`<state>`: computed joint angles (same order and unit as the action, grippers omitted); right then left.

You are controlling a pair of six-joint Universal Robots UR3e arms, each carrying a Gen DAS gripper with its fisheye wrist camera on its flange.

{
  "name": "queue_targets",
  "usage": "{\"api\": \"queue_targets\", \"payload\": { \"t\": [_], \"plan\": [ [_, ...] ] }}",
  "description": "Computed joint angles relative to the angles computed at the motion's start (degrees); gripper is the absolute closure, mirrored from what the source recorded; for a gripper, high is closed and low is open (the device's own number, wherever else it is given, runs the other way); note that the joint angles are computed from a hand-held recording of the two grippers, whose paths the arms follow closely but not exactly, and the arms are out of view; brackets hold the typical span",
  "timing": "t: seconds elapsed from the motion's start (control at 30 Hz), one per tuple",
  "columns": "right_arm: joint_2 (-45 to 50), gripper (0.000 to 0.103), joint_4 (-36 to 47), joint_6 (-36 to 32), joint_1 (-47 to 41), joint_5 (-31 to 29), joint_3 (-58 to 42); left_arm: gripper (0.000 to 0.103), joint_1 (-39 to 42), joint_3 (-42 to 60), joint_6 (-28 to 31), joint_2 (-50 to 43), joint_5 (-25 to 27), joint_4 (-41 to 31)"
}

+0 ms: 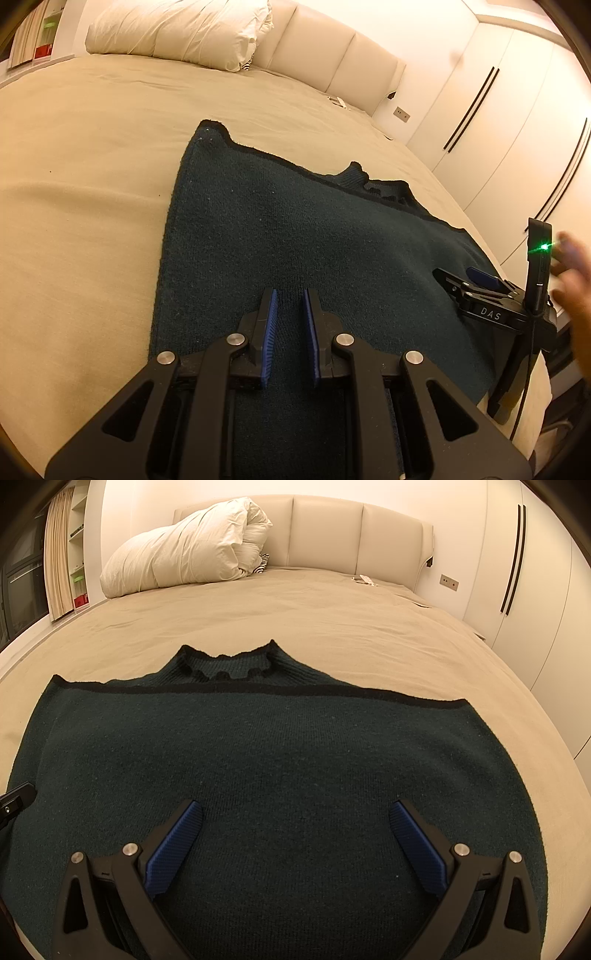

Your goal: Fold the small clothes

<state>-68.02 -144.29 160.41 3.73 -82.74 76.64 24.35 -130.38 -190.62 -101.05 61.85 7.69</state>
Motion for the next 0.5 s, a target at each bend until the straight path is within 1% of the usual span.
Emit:
{"api": "queue_targets", "payload": {
  "t": [0.27, 0.5],
  "plan": [
    [0.28, 0.0, 2.51, -0.31, -1.4, 1.93, -1.58, 0.088, 0.45, -1.01, 0.12, 0.09, -0.43, 1.09],
    [0.75, 0.0, 2.27, -0.83, -1.6, 1.61, -1.91, 0.088, 0.15, -0.88, 0.27, 0.06, 0.21, 0.99]
  ]
}}
